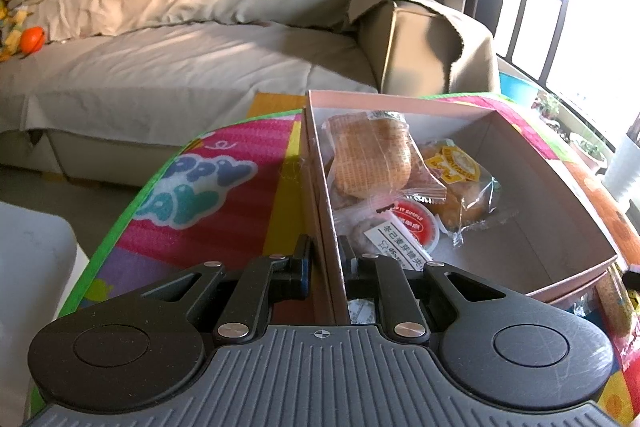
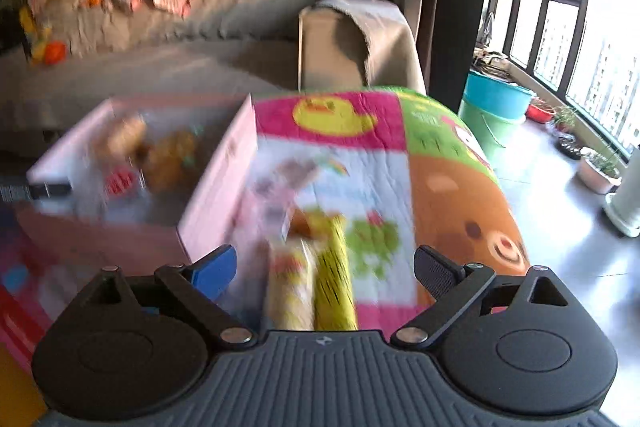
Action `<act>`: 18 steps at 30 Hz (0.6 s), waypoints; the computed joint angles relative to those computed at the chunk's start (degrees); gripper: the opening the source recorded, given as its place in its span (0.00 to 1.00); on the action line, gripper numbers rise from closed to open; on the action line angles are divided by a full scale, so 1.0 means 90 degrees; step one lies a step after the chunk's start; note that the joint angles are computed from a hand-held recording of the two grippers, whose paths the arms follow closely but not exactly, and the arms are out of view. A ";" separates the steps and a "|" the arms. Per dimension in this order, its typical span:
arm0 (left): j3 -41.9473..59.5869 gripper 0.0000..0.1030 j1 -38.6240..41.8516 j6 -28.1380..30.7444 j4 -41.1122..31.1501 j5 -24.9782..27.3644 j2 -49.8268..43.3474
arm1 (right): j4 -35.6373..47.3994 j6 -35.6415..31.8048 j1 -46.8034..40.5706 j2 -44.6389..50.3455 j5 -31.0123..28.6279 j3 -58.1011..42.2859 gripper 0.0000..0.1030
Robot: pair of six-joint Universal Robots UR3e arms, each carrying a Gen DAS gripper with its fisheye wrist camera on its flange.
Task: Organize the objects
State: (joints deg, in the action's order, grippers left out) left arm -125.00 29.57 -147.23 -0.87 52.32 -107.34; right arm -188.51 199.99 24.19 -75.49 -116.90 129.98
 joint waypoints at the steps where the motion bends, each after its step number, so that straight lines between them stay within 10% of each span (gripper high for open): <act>1: -0.0011 0.14 -0.0007 0.0007 0.0002 0.0016 0.0013 | -0.0048 0.0035 0.0031 0.0011 0.0028 0.0077 0.93; 6: -0.0025 0.14 0.0002 0.0022 0.0007 0.0010 0.0016 | -0.0201 -0.0117 -0.0250 -0.0057 0.0632 -0.0027 0.69; 12: -0.0056 0.14 0.0009 0.0015 0.0036 0.0009 0.0025 | 0.0865 -0.0060 -0.1909 0.0471 0.2636 -0.1565 0.69; 18: -0.0058 0.14 0.0004 0.0023 0.0027 0.0010 0.0034 | 0.2441 0.0257 -0.2361 0.2394 0.2908 -0.4542 0.69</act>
State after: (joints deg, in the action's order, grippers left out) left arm -125.53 29.60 -147.02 -0.63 52.40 -107.03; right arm -166.54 202.29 2.94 -53.94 -90.73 89.10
